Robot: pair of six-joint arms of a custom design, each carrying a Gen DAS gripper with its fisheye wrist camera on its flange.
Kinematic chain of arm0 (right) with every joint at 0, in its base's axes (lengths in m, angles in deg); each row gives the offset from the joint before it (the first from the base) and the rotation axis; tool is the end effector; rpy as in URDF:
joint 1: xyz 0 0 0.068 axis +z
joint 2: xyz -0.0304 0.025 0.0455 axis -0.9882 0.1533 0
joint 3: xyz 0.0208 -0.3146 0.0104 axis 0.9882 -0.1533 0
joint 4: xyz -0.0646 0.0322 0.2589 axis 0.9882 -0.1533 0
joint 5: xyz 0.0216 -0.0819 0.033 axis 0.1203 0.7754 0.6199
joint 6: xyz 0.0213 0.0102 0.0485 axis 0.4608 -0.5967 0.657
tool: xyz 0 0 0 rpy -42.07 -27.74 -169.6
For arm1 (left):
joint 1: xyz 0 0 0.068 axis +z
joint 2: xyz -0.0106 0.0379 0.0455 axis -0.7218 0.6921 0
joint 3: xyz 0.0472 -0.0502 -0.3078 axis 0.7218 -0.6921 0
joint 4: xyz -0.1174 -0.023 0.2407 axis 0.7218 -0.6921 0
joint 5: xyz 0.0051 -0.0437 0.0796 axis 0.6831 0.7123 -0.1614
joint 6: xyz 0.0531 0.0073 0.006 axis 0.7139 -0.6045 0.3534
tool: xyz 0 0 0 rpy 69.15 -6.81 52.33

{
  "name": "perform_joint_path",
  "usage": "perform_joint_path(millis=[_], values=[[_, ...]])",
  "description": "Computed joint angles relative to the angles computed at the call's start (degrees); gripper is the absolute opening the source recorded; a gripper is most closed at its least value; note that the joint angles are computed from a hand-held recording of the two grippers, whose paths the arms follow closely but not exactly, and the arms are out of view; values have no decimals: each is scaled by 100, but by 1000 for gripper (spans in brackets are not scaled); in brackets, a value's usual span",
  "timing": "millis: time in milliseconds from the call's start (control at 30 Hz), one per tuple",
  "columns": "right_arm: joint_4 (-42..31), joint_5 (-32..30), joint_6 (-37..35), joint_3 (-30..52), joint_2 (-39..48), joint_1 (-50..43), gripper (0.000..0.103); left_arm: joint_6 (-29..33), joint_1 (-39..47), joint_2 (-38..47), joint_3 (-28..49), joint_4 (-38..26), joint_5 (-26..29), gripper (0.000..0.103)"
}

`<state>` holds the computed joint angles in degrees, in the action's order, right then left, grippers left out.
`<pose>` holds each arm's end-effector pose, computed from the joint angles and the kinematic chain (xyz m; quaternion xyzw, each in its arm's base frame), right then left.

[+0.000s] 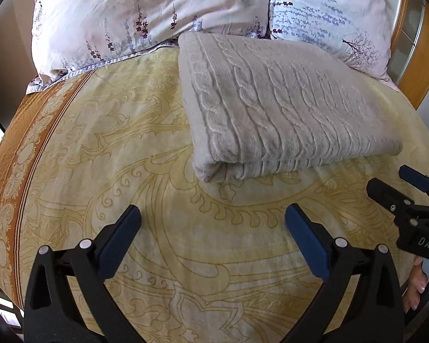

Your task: Fold small clothes

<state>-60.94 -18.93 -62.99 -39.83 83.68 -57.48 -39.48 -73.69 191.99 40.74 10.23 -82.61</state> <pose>0.2422 0.0967 0.1691 0.0350 0.9494 0.0074 0.3122 0.3080 -0.1509 0.1555 0.0134 0.9602 -0.0032 0.2789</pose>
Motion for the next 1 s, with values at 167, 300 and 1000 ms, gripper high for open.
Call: perform_joint_path(millis=[167,300,1000], values=[[-89,240,17,84,139,132,102,-2,-42,88,24,46,-131,101],[-179,385,20,148,226,187,102,-21,-37,115,38,58,-147,101],[-240,361,18,177,230,170,102,-38,-47,120,18,101,-163,101]])
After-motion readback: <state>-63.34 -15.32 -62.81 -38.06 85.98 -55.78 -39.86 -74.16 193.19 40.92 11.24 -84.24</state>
